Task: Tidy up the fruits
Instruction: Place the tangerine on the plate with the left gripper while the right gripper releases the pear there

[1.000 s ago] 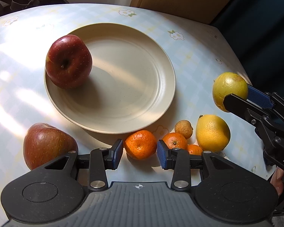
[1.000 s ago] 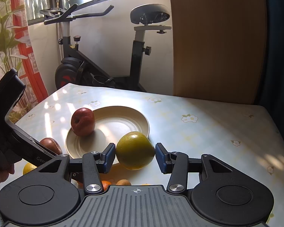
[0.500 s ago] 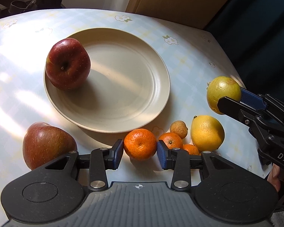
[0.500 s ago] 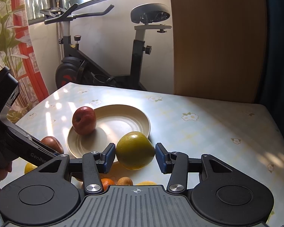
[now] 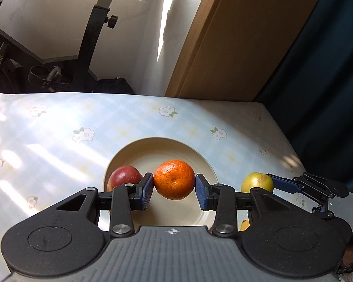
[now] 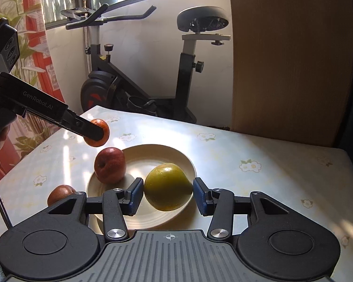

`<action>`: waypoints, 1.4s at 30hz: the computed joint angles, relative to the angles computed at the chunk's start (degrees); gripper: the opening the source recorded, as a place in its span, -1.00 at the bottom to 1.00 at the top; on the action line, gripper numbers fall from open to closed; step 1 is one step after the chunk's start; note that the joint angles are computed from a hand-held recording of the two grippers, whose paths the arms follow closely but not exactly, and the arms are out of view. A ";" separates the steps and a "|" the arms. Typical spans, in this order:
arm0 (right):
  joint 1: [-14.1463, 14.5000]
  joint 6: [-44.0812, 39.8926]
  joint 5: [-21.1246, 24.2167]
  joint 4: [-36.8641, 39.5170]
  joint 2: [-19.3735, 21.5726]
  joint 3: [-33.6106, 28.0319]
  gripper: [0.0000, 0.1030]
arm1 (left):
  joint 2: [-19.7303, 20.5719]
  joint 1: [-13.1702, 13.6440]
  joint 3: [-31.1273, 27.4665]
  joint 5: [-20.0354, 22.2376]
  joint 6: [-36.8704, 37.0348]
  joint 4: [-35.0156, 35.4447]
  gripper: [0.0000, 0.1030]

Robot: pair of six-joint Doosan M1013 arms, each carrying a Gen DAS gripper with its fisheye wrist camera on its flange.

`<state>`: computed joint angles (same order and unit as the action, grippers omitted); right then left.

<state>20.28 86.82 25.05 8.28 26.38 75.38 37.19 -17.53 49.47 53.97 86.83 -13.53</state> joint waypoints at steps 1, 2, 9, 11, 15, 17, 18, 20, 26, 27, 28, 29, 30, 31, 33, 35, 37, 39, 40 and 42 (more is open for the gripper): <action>-0.09 -1.29 0.63 0.55 0.74 -1.08 -0.18 | 1.11 0.13 -2.01 1.05 -0.05 0.14 -0.21; -0.16 -2.34 1.47 0.99 1.54 -2.24 -0.18 | 2.07 0.28 -3.64 2.06 -0.36 0.31 -0.21; -0.57 -8.51 10.39 3.28 8.80 -12.90 -0.18 | 12.37 0.78 -20.27 13.95 -2.19 2.67 -0.21; -0.49 -9.31 13.19 3.04 10.96 -16.03 -0.18 | 14.93 1.09 -24.04 17.14 -3.41 1.73 -0.21; -0.29 -11.21 17.13 2.02 14.00 -20.15 -0.18 | 17.95 1.59 -28.43 20.98 -5.57 0.81 -0.21; -0.08 -11.14 17.96 1.35 15.15 -21.49 -0.18 | 19.15 1.95 -30.43 23.03 -6.90 0.63 -0.21; -0.06 -10.80 17.82 1.43 15.38 -21.66 -0.18 | 19.59 2.04 -31.01 23.67 -7.41 0.54 -0.21; -0.13 -10.31 17.33 2.03 15.83 -22.00 -0.18 | 20.15 2.16 -31.67 24.35 -7.52 0.05 -0.21; -0.16 -10.37 16.46 2.08 16.45 -22.41 -0.18 | 20.71 2.27 -32.71 25.52 -7.62 0.08 -0.21; -0.11 -10.25 16.24 1.87 16.40 -22.30 -0.18 | 20.38 2.35 -32.14 25.39 -7.81 0.00 -0.21; -0.06 -10.32 16.09 1.68 16.43 -22.31 -0.18 | 20.80 2.27 -32.85 25.79 -8.07 0.21 -0.21; -0.02 -10.52 16.15 1.54 16.50 -22.42 -0.18 | 20.80 2.26 -32.83 25.91 -8.09 0.36 -0.21; 0.05 -10.75 15.89 1.27 16.51 -22.42 -0.17 | 21.03 2.24 -33.17 26.16 -8.26 0.44 -0.21; 0.15 -10.78 16.01 0.77 16.74 -22.83 -0.17 | 21.03 2.31 -33.07 26.10 -8.43 0.14 -0.21; 0.30 -10.52 16.07 0.24 16.58 -22.72 -0.16 | 21.00 2.44 -32.85 26.04 -8.98 -0.39 -0.20; 0.28 -11.02 15.95 1.08 16.35 -22.57 -0.16 | 21.01 2.55 -32.77 26.00 -9.68 -0.73 -0.21; 0.37 -10.47 16.92 0.48 16.55 -23.48 -0.01 | 20.64 2.59 -32.06 25.27 -9.63 -0.82 -0.21; 0.44 -10.49 17.12 0.11 16.44 -23.77 -0.01 | 19.88 2.51 -30.84 24.13 -9.21 -0.56 -0.20; 0.47 -10.40 17.19 -0.13 16.30 -23.74 -0.01 | 19.61 2.48 -30.46 23.76 -9.18 -0.43 -0.20; 0.51 -10.37 17.02 -0.49 15.87 -23.33 -0.02 | 18.56 2.44 -28.76 22.50 -9.13 -0.36 -0.20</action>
<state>20.79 76.46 42.08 7.79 42.25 52.04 55.75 -15.10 20.71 76.47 77.70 -13.89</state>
